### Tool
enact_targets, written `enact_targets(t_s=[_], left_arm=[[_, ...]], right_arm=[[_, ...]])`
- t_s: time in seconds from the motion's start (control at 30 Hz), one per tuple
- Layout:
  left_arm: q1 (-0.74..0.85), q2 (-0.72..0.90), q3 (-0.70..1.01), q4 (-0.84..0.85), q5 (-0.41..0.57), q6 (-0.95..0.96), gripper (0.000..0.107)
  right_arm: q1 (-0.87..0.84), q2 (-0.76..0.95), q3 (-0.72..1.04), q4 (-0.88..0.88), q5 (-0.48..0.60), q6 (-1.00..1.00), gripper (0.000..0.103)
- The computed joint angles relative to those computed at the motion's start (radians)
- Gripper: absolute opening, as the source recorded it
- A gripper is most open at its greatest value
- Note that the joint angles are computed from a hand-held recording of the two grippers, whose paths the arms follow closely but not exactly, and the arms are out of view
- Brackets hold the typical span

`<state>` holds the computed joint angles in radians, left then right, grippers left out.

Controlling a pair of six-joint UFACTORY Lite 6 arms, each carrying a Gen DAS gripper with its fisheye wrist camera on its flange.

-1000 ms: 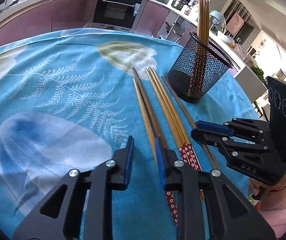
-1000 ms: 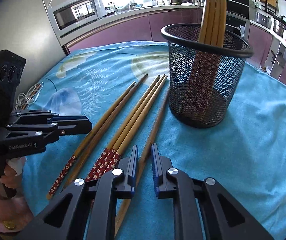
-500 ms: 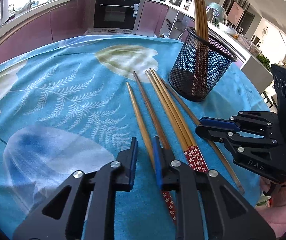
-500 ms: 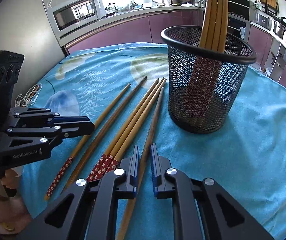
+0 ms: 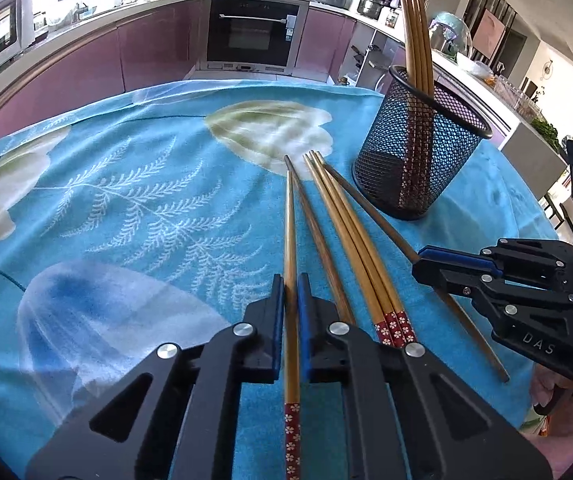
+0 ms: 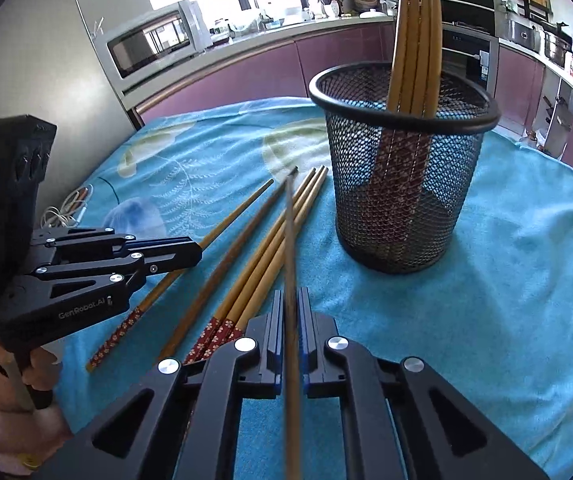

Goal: Organize utensils
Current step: 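Lower the left gripper onto a third chopstick and close while the right gripper grasps another, then lift the left gripper's chopstick upright over the mesh holder while the right gripper carries its own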

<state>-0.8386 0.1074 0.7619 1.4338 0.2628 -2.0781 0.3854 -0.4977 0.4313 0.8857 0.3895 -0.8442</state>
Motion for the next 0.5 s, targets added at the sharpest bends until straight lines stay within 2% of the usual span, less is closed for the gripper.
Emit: enact_targets(t_s=[0.17, 0.27, 0.4, 0.5], left_arm=[[0.017, -0.089, -0.062, 0.113, -0.063, -0.116, 0.008], [0.030, -0.097, -0.071, 0.240, -0.116, -0.238, 0.008], [0.027, -0.024, -0.039, 0.230, -0.133, -0.238, 0.008], [0.032, 0.004, -0.028, 0.288, -0.142, -0.291, 0.008]], right_arm=[[-0.065, -0.026, -0.003, 0.117, 0.100, -0.142, 0.006], [-0.038, 0.005, 0.011, 0.101, 0.084, -0.127, 0.006], [0.007, 0.074, 0.035, 0.060, 0.046, -0.074, 0.008], [0.008, 0.102, 0.039, 0.064, 0.037, -0.078, 0.009]])
